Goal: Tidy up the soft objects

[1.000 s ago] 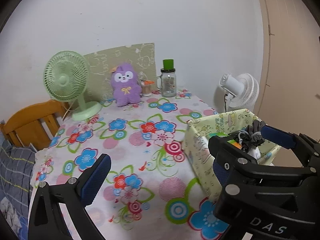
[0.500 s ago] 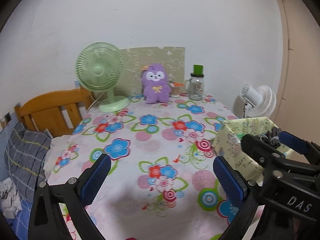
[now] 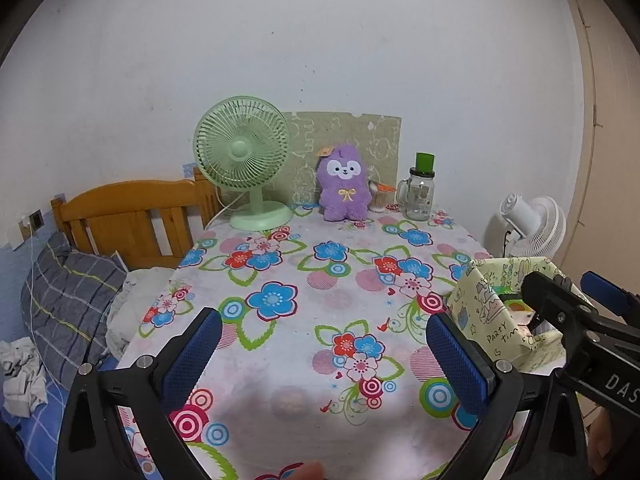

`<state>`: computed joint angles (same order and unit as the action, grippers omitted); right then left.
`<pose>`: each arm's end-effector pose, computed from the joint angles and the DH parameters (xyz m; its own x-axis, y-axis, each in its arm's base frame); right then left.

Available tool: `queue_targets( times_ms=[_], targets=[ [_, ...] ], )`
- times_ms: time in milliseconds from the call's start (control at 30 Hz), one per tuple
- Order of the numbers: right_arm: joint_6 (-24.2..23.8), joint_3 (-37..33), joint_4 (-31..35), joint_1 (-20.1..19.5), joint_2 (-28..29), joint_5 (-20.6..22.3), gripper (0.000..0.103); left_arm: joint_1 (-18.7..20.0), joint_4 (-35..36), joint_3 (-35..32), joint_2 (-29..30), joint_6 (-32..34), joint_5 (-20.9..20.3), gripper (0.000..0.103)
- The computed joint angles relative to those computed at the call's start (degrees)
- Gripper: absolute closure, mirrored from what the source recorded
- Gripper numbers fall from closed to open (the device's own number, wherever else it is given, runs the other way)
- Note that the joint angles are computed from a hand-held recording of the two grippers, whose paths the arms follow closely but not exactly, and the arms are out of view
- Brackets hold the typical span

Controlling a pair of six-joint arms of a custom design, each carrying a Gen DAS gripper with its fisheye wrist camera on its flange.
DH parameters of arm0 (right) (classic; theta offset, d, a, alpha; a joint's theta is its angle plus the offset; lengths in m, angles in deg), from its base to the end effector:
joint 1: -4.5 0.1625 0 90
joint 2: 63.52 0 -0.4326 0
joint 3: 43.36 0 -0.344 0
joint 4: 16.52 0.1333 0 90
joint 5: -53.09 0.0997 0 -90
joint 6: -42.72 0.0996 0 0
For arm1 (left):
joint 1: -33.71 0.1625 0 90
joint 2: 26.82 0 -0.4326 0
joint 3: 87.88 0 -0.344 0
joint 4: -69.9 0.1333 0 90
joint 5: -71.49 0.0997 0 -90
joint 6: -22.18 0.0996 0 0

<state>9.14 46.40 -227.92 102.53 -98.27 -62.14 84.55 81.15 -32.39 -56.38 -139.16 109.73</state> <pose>0.1843 -0.6559 0.1825 -0.7608 -0.0024 0.6490 -0.5722 0.4744 -0.6690 -0.2619 -0.6566 0.1088 -0.7070 0.0605 -0.7046 0.6416 0.4741 -0.6030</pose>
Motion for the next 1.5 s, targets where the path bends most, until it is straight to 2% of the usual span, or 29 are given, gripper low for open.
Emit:
queue_targets(
  times_ms=[567,1500],
  targets=[
    [-1.02,2.58,-4.42,-0.06,-1.37,0.88,0.002,-0.89,-3.74,3.37,-1.85,1.25,0.38,0.000],
    [-1.44,3.03,-5.12,-0.18,-1.70,0.65,0.002,-1.06,-2.41,2.04,-1.63,0.30,-0.01,0.000]
  ],
)
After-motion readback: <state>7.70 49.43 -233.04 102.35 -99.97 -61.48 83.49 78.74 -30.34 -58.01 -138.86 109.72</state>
